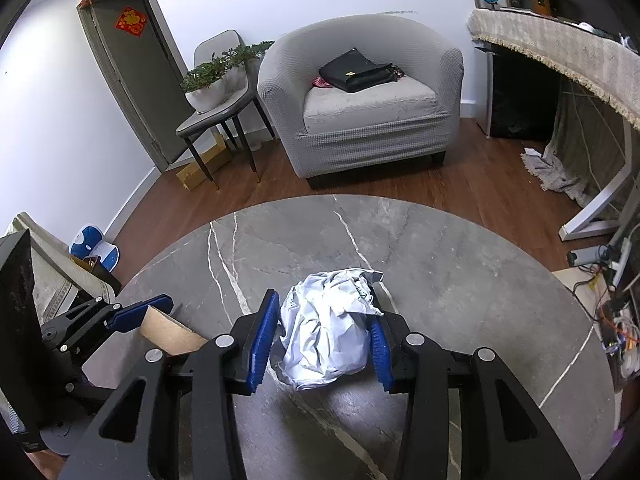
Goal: Collect trash
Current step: 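Grasp the tan tape core with the left tool while the right tool grasps the silver foil ball, then carry the tape core over the teal bin and open the left tool while the right tool carries the foil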
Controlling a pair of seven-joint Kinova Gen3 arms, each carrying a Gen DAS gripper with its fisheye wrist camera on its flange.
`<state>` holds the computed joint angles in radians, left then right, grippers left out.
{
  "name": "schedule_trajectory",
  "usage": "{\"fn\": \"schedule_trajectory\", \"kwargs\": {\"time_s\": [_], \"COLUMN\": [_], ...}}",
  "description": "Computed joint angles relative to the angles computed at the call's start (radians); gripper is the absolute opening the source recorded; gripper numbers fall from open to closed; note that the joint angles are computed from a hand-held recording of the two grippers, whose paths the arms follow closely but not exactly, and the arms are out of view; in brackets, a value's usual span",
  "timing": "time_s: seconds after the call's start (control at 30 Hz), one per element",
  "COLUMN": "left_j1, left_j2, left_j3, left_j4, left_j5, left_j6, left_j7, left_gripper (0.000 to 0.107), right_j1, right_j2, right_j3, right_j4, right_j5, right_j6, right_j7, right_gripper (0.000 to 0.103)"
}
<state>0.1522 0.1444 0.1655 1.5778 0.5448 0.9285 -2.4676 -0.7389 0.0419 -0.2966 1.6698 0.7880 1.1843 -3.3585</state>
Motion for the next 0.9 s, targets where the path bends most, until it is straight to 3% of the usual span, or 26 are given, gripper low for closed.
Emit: {"fn": "schedule_trajectory", "kwargs": {"time_s": [0.4,0.9], "left_j1": [-0.045,-0.127], "left_j2": [-0.064,-0.213], "left_j3": [-0.035,-0.166], "left_j4": [0.064,0.172], "left_j5": [0.085,0.148], "left_j6": [0.028,0.090], "left_j7": [-0.085,-0.163], "left_gripper": [0.069,0.069], "right_j1": [-0.049,-0.198], "right_j2": [0.029,0.106], "right_j3": [-0.010,-0.002], "right_j4": [-0.045,-0.159], "right_j5": [0.024,0.068], "right_j6": [0.033,0.101], "right_j7": [-0.016,-0.028], "right_gripper": [0.043,0.043]}}
